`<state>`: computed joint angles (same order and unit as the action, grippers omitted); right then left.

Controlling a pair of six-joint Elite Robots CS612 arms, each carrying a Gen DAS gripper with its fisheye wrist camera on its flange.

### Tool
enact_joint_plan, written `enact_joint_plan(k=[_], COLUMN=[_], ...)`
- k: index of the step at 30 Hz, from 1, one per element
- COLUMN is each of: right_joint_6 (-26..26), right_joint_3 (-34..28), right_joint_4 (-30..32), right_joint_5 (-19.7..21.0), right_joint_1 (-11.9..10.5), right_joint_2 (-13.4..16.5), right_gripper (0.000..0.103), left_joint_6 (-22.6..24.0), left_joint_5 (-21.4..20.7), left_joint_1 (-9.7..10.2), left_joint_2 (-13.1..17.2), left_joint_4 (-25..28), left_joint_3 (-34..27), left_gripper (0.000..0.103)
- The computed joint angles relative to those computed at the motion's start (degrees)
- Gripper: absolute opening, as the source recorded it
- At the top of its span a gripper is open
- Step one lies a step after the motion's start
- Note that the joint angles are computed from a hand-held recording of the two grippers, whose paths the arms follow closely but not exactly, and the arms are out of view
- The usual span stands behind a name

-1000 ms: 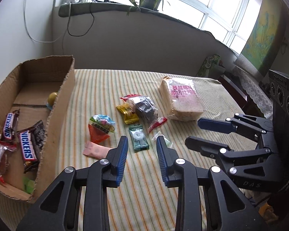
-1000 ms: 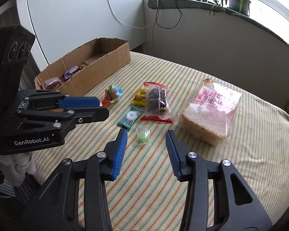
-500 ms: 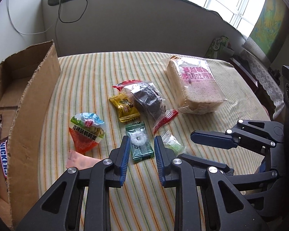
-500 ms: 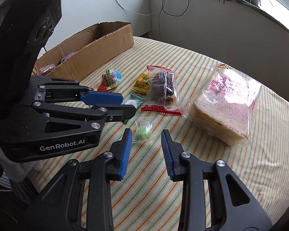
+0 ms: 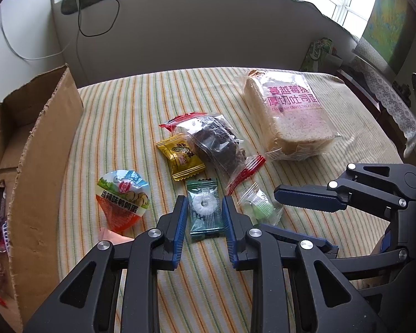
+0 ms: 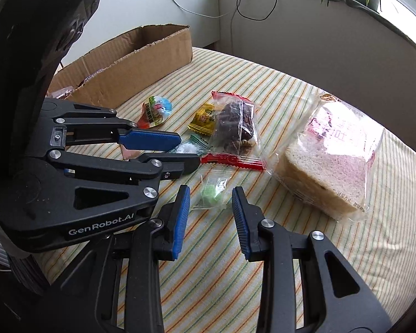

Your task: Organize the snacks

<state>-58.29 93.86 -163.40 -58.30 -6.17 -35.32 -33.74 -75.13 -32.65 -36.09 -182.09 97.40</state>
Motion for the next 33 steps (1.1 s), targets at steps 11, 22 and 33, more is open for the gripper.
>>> enact_joint_plan(k=[11, 22, 33], right_joint_6=[1.48, 2.25, 2.67], right_joint_3=[-1.03, 1.53, 4.71], right_joint_4=[-2.25, -3.98, -6.52], right_joint_5=[-1.33, -0.33, 0.48], right_joint_1=[0.98, -0.45, -1.46], right_joint_2=[1.10, -0.30, -2.42], right_gripper=[0.026, 0.025, 0.002], left_joint_6=[-0.24, -1.48, -2.01], left_joint_5=[-0.10, 1.00, 3.68], left_joint_1=[0.17, -0.54, -1.91], left_joint_2=[0.34, -0.78, -3.22], left_joint_4=[-2.20, -5.12, -9.79], left_joint_3=[0.41, 2.84, 6.83], left_gripper=[0.019, 0.019, 0.019])
